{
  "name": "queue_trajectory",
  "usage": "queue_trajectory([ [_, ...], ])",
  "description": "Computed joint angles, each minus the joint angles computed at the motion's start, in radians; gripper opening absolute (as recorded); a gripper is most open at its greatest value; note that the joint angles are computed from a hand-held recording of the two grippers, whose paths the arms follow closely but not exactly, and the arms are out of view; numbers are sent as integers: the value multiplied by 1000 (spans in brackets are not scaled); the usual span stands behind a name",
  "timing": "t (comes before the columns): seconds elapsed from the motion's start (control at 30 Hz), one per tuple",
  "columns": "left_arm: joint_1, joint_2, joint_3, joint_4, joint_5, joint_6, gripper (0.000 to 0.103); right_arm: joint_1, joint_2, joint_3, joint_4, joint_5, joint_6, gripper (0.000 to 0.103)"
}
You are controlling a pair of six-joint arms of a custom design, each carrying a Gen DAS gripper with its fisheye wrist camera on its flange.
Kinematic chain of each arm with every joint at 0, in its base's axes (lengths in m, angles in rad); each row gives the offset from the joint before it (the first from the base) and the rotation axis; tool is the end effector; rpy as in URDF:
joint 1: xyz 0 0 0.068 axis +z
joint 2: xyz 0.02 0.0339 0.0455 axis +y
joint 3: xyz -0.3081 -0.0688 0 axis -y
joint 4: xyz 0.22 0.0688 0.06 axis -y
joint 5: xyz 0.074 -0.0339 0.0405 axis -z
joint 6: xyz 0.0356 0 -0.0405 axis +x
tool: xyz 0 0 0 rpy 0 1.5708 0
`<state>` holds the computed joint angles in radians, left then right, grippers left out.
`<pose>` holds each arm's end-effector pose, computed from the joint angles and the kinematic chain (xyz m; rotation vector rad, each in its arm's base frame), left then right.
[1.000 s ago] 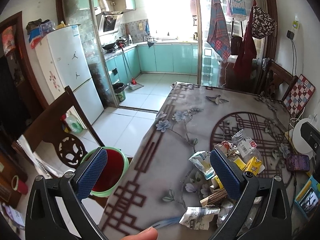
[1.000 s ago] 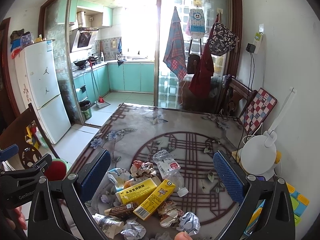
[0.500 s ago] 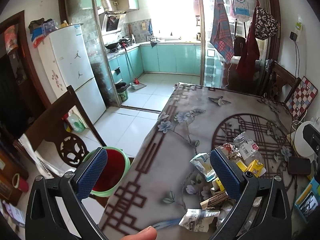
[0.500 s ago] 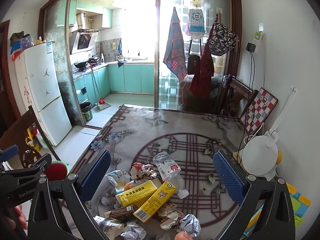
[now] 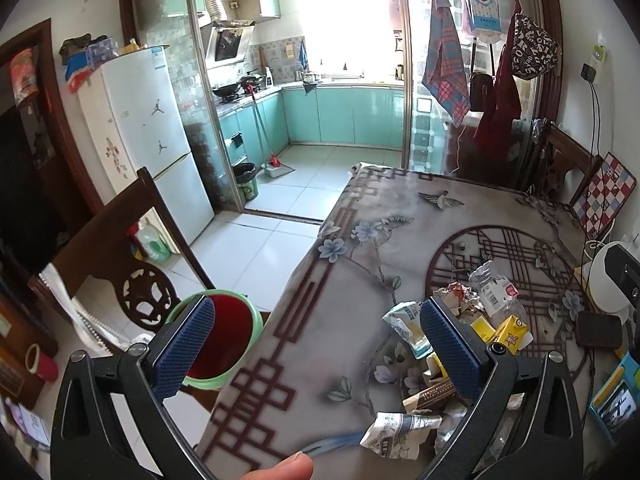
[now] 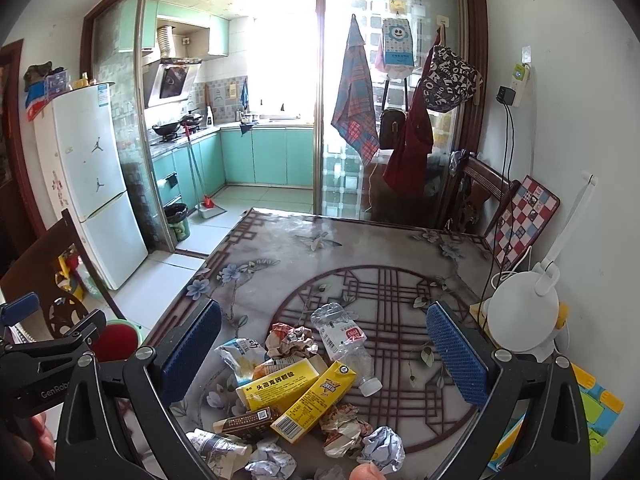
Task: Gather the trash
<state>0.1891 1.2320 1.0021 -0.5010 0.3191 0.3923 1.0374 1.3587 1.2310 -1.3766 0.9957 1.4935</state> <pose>0.2238 0.0315 0.3404 0.3894 2.2241 -0.0590 0.1209 0.1460 0.3530 0.5258 2.0930 -0.2841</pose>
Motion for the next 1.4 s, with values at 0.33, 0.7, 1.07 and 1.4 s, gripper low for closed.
queue_trajectory([
  [0.33, -5, -1, -1, -26, 15, 9, 103, 4, 2, -17, 9, -20, 14, 103],
  [0.7, 23, -1, -4, -8, 110, 33, 103, -3, -33, -58, 23, -30, 8, 103],
  [1.07, -24, 217, -226, -16, 121, 475, 103, -69, -213, -410, 374, -242, -217, 103],
  [1.4, -79, 482, -246, -44, 70, 407, 21, -59, -210, -607, 615, -462, -237, 102],
])
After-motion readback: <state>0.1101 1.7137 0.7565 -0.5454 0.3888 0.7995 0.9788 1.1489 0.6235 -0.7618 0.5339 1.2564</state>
